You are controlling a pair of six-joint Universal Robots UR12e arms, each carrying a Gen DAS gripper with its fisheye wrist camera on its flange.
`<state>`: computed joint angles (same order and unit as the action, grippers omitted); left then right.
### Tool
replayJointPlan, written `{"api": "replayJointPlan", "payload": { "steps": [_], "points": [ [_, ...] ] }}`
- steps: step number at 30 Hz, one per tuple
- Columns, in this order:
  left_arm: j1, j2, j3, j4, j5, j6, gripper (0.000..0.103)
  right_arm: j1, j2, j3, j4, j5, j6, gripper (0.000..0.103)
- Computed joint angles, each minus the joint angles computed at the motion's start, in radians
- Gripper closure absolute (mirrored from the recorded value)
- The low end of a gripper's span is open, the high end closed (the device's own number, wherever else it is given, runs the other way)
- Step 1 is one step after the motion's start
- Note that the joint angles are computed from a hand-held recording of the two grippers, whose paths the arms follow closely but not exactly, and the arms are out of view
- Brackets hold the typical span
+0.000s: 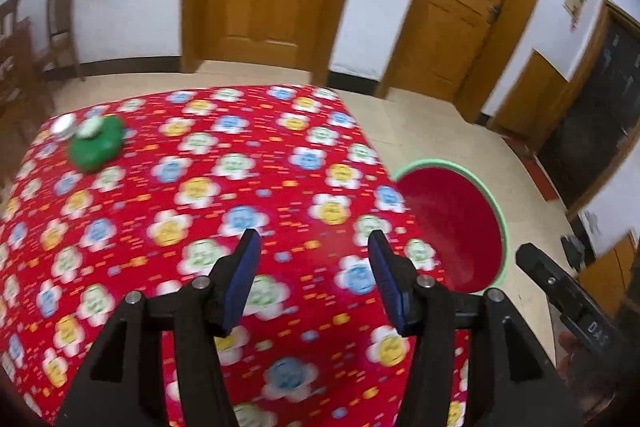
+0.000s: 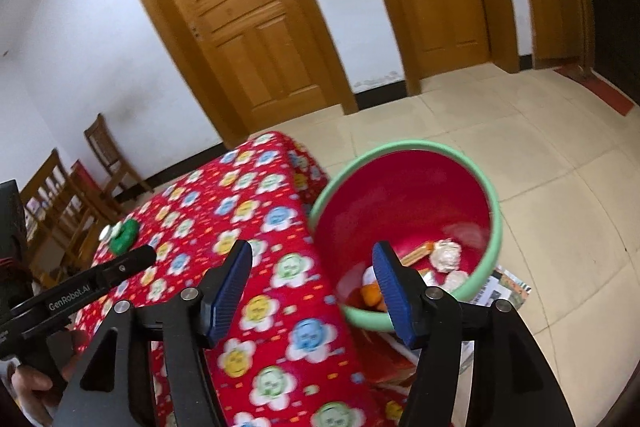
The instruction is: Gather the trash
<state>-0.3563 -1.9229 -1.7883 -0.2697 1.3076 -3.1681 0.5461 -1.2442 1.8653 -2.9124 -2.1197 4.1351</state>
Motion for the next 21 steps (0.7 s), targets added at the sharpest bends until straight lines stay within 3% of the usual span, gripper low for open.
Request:
{"api": "replayJointPlan", "payload": {
  "steps": [2,11,21],
  "points": [
    [0.012,0.015,-0.021,0.019,0.018,-0.012,0.046,0.009,0.008,-0.016,0.008,-0.001,-0.010,0.027],
    [0.069,0.090,-0.130,0.095,0.083,-0.068,0.045,0.055,0.047,-0.089,0.018,-0.018,-0.071,0.024],
    [0.085,0.140,-0.209,0.161,0.166,-0.101,0.045,0.100,0.087,-0.142,0.034,-0.060,-0.123,0.020]
  ]
}}
